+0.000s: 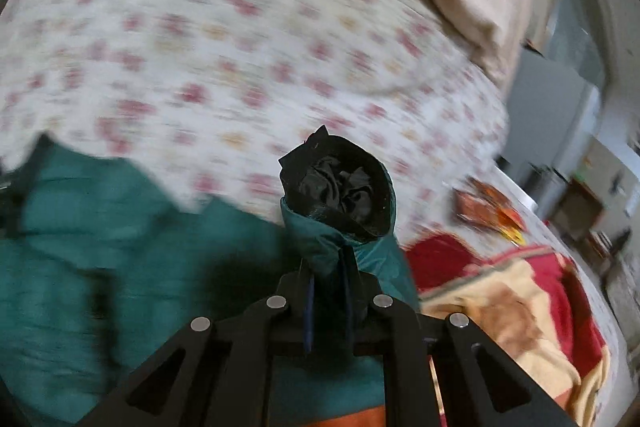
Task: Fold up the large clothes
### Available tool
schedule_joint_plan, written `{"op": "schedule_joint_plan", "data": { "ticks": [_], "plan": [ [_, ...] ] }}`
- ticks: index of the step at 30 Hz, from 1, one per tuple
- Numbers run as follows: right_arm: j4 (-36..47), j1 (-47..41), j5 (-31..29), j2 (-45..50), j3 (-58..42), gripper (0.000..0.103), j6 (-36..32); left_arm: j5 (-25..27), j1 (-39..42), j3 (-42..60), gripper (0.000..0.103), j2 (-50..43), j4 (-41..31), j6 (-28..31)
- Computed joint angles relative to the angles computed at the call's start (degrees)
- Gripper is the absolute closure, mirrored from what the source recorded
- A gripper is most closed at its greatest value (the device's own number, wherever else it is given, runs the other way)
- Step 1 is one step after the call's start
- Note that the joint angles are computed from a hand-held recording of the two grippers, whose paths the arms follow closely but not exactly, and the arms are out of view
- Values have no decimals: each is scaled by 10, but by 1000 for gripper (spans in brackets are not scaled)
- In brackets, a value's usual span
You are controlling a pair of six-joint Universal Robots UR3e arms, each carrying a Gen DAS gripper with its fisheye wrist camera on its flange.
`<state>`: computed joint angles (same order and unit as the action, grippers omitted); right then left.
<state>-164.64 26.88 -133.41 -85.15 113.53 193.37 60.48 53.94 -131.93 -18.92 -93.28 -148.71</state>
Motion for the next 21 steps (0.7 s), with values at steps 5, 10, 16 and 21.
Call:
{"op": "schedule_joint_plan", "data": {
  "ticks": [5,10,16,21],
  "plan": [
    [0,123,-30,111,-123,93,-21,31,-58,-18,21,-30,77,-47],
    [-1,179,21,197,-219,92,-46,62,-109,-37,21,-60,148,-90],
    [51,188,72,289,-298,92,-72,95,-154,-54,21,-93,208,-125],
    [66,188,84,298,-298,89,-69,101,-163,-57,21,-100,220,-131]
  ]
}}
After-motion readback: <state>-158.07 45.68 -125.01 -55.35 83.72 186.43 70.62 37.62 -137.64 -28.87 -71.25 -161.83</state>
